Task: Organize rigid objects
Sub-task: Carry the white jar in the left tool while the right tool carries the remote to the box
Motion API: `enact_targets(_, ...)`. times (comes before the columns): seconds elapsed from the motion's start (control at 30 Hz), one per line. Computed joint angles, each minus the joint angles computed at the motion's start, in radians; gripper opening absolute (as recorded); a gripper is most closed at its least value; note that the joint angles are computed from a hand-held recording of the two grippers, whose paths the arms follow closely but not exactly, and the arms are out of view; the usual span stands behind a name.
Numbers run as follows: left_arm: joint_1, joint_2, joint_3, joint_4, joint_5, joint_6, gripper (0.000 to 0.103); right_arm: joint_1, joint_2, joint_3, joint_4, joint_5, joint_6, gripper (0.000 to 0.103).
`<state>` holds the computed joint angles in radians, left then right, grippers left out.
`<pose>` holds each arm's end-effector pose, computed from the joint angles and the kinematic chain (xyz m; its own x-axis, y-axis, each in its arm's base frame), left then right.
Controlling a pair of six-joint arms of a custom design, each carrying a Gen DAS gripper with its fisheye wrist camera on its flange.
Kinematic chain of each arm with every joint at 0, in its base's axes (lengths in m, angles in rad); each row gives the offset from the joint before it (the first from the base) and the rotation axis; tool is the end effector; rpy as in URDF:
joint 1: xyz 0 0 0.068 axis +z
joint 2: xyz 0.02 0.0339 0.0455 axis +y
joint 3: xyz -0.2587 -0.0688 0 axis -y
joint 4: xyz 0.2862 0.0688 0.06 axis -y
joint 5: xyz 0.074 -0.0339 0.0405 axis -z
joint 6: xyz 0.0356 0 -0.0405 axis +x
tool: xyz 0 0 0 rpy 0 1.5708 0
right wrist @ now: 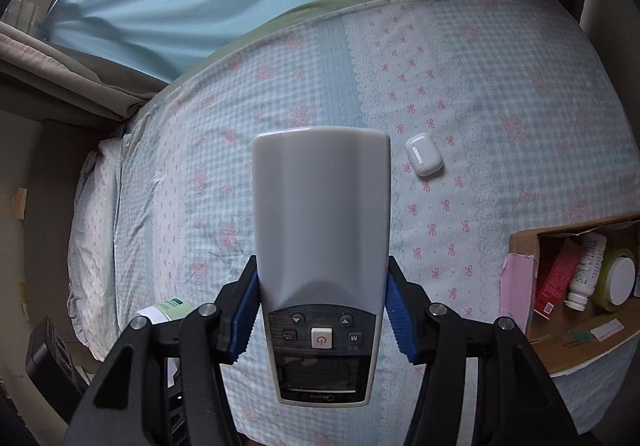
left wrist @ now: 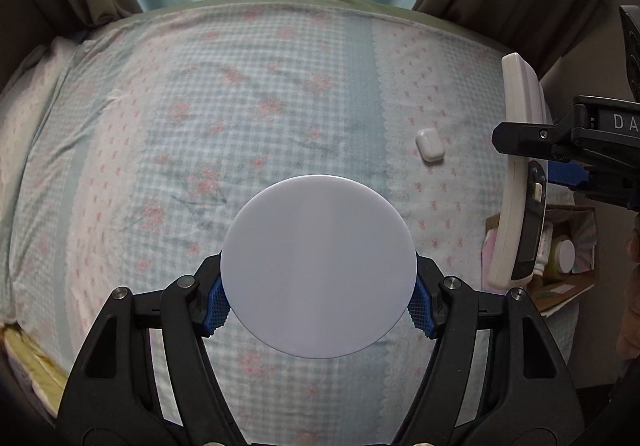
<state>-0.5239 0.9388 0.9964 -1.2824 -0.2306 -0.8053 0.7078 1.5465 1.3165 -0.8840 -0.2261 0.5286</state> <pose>0.1654 -0.0861 0.2964 -0.8672 -0.3097 -0.3900 -0.2964 0.9503 -0.0955 0.2638 0.2362 0.2677 -0.9463 -0.1629 -0.2794 -0.2681 0.8782 0.3962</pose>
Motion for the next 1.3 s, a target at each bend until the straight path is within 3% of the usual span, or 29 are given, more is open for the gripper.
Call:
enact_targets(0.27,-0.316,0.305,0.310,0.010,-0.106,-0.172,0.068,-0.295,-0.261,-0.122,-0.117,-0.106,-0.190,0.053)
enact_targets(0.53,-0.526,0.589,0.544,0.059,-0.141,-0.300,0.068,-0.756,-0.333,-0.165,-0.280,-0.239,-0.489,0.053)
enact_targets(0.73,-0.588,0.815,0.760,0.064,-0.137,-0.291,0.068,-1.043,-0.225,-0.106,-0.352,-0.255,-0.740,0.053)
enact_targets(0.87,-0.580,0.970,0.922,0.046,-0.110,-0.251,0.068,-1.185,-0.106,-0.070,-0.354,-0.262,-0.833,0.053)
enact_targets(1.03,-0.559,1.162,1.113,0.007,-0.051,-0.170,0.068,-1.291,0.067,-0.016,-0.339,-0.272,-0.845,0.053)
enact_targets(1.3,-0.535,1.504,1.449,-0.092,0.062,-0.022,0.068,-1.324,0.241,0.002,-0.272,-0.275,-0.802,0.053)
